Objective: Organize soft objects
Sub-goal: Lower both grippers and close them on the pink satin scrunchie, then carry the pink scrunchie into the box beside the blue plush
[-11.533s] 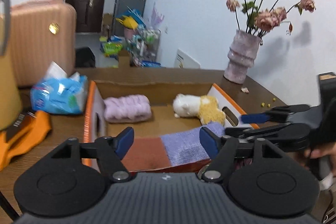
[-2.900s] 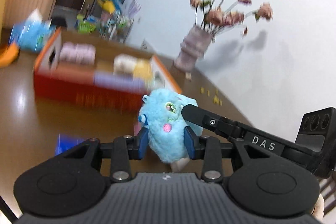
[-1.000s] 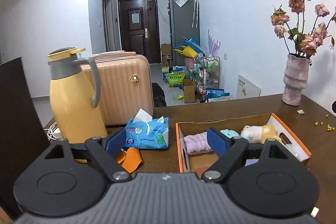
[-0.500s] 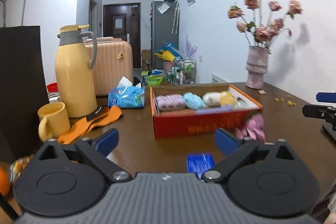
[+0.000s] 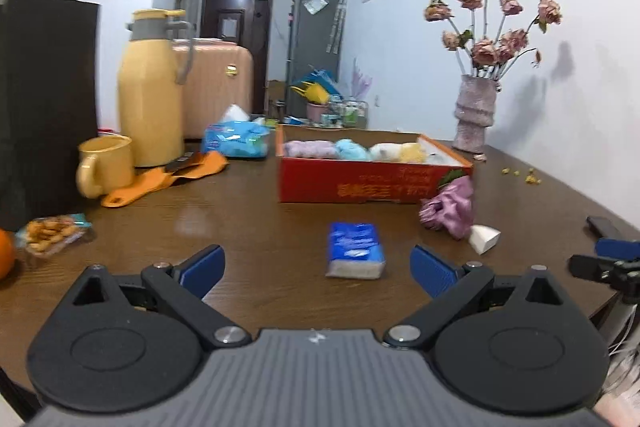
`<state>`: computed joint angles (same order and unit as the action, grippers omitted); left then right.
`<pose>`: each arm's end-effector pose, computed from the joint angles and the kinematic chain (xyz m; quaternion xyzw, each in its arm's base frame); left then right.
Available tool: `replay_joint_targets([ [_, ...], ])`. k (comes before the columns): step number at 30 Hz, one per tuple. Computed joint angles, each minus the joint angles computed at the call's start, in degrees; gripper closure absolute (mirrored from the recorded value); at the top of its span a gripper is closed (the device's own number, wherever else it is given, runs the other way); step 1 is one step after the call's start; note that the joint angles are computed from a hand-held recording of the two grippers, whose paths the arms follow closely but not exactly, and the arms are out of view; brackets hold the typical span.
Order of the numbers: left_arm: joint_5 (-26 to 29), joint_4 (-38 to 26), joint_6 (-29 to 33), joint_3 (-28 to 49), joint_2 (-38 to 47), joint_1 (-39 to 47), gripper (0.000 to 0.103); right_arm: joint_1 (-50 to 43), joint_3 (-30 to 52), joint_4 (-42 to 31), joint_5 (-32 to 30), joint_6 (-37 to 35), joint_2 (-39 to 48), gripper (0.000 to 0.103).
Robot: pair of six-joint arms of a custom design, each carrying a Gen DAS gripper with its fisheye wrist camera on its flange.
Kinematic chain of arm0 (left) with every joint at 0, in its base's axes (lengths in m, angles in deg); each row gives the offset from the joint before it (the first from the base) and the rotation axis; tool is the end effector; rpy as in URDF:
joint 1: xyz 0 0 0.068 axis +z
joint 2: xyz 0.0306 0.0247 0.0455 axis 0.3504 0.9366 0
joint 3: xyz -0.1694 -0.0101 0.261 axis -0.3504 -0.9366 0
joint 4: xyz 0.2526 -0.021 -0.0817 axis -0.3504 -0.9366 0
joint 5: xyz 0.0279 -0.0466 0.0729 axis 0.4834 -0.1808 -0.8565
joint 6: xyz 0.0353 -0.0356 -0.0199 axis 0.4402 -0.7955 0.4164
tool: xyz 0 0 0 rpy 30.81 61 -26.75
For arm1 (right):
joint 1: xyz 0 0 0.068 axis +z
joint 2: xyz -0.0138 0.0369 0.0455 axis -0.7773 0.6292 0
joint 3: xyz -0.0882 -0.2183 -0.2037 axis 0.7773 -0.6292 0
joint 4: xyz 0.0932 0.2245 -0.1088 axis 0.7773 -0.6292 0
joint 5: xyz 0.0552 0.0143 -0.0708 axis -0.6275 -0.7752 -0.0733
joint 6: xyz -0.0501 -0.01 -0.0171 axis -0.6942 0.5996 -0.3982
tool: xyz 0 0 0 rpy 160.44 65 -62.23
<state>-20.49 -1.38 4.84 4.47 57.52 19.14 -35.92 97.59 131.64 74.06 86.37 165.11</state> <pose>0.3373 -0.0177 0.0975 0.0929 0.8259 -0.1156 0.5439 0.2671 0.0673 0.0709 -0.0007 0.8265 0.0674 0.5589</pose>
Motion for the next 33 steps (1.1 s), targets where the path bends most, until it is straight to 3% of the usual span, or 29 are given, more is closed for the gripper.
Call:
replay_joint_targets([
  [2, 0.40, -0.99, -1.83, 2.97, 1.11, -2.88, 0.002, -2.10, 1.54, -0.05, -1.19, 0.39, 1.12, 0.011],
  [6, -0.19, -9.25, -3.52, 13.86, 4.55, -10.02, 0.002, -7.25, 6.96, -7.01, -2.57, 0.94, 0.49, 0.012],
  [10, -3.35, -19.33, -4.34, 30.02, 12.64, -15.42, 0.002, -13.76, 14.48, -13.45, -8.77, 1.32, 0.82, 0.012],
  [13, -1.74, -31.13, -7.76, 44.71, 19.86, -16.62, 0.005, -17.55, 22.92, -20.96, -13.45, 2.18, 2.38, 0.015],
  [16, -0.95, -41.06, -8.34, 57.06, 26.58, -16.90, 0.019, -19.64, 33.69, -29.85, -17.73, 2.15, 5.41, 0.015],
  [18, -1.37, -46.27, -8.15, 62.35, 29.43, -16.54, 0.027, -20.14, 41.90, -36.52, -20.04, 1.23, 8.52, 0.016],
  [22, 0.47, -49.98, -10.18, 65.98, 31.33, -14.12, 0.030, -19.59, 57.84, -48.42, -22.74, -0.01, 16.02, 0.019],
  [25, 1.64, -50.85, -11.83, 67.44, 31.90, -13.35, 0.031, -19.37, 67.58, -55.78, -25.58, 0.47, 21.10, 0.028],
  [27, 2.47, -51.08, -11.87, 68.38, 32.48, -13.61, 0.037, -19.53, 73.80, -61.33, -27.31, 1.62, 24.33, 0.038],
  [29, 3.34, -51.03, -11.33, 68.99, 32.93, -14.12, 0.059, -20.05, 77.46, -63.55, -30.95, 3.79, 26.82, 0.057],
  [31, 3.82, -50.43, -10.74, 68.96, 33.20, -14.50, 0.068, -20.61, 78.41, -63.55, -34.75, 5.50, 27.80, 0.070],
  [32, 3.60, -50.25, -10.07, 68.94, 33.24, -14.69, 0.079, -20.57, 77.69, -62.75, -34.84, 5.59, 27.52, 0.073],
  [33, 3.06, -50.41, -9.46, 68.60, 32.95, -14.81, 0.084, -20.31, 76.53, -62.06, -33.70, 5.08, 26.87, 0.075],
])
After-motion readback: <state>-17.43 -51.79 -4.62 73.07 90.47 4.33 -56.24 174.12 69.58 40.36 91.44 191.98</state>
